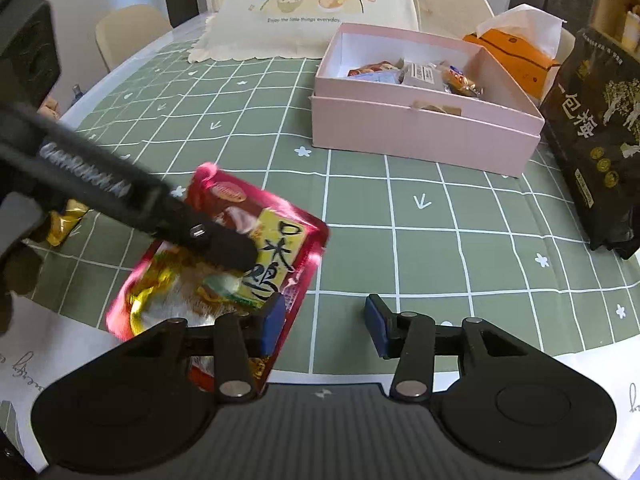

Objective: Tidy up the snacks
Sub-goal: 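Grasp the red packet with the left gripper while the right gripper releases it, then grasp the yellow panda chip bag with the right gripper while the left holds the red packet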

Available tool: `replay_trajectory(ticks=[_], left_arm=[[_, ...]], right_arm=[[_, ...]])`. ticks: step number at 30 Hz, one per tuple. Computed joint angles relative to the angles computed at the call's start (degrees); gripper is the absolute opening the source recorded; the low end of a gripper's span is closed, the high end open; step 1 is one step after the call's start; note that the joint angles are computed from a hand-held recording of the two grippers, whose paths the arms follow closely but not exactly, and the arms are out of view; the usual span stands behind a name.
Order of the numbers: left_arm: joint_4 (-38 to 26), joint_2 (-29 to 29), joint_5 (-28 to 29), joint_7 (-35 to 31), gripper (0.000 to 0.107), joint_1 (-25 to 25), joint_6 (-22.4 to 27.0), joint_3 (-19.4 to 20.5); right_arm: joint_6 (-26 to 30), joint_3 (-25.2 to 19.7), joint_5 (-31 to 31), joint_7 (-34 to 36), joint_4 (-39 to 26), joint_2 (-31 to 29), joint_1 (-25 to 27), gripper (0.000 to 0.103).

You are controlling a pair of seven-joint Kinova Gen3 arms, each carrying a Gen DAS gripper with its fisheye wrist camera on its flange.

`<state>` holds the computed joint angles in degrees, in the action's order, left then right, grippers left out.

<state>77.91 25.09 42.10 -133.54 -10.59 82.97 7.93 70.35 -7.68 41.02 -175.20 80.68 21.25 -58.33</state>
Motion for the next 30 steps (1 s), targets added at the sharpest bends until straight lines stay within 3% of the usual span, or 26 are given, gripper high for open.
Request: replay_trajectory(ticks=[5,10,12,14,20,30], left_arm=[[-1.3,-0.6,-2.5,2.8,0.042,2.7,-0.5,-0.1],[-2.5,-1.9,-2.0,0.0,0.038,2.3,2.7,0.8],[-2.3,-1.8,-4.0,1.9,0.037,4.4,1.2,0.2],[-1.3,-2.0,-5.6,4.2,0.027,6.4,-1.2,-0.9],[-0.9,-0.7,-3.8,5.9,0.027,4.5,-1.9,0.2],[2.8,-2.9,4.0,0.1,0.024,-0.4,-3.2,0.1]], right_arm=[[-1.2,-0.2,0.6,-0.5,1.3,-0.7,0.0,0.045],[-3.3,-0.5,1.1,-2.7,3.6,-2.2,0.3,0.045],[-3.7,-0.8,1.7,-3.6,4.3,-2.4,0.3,0.045],[-3.4,-1.0,2.1,-3.9,4.2,-2.2,0.1,0.045],[-2.5,-1.4,1.6,-3.3,3.6,-2.1,0.2,0.045],[0.5,-1.5,-1.7,-0.7,-0.2,-2.5,0.9,0.047]])
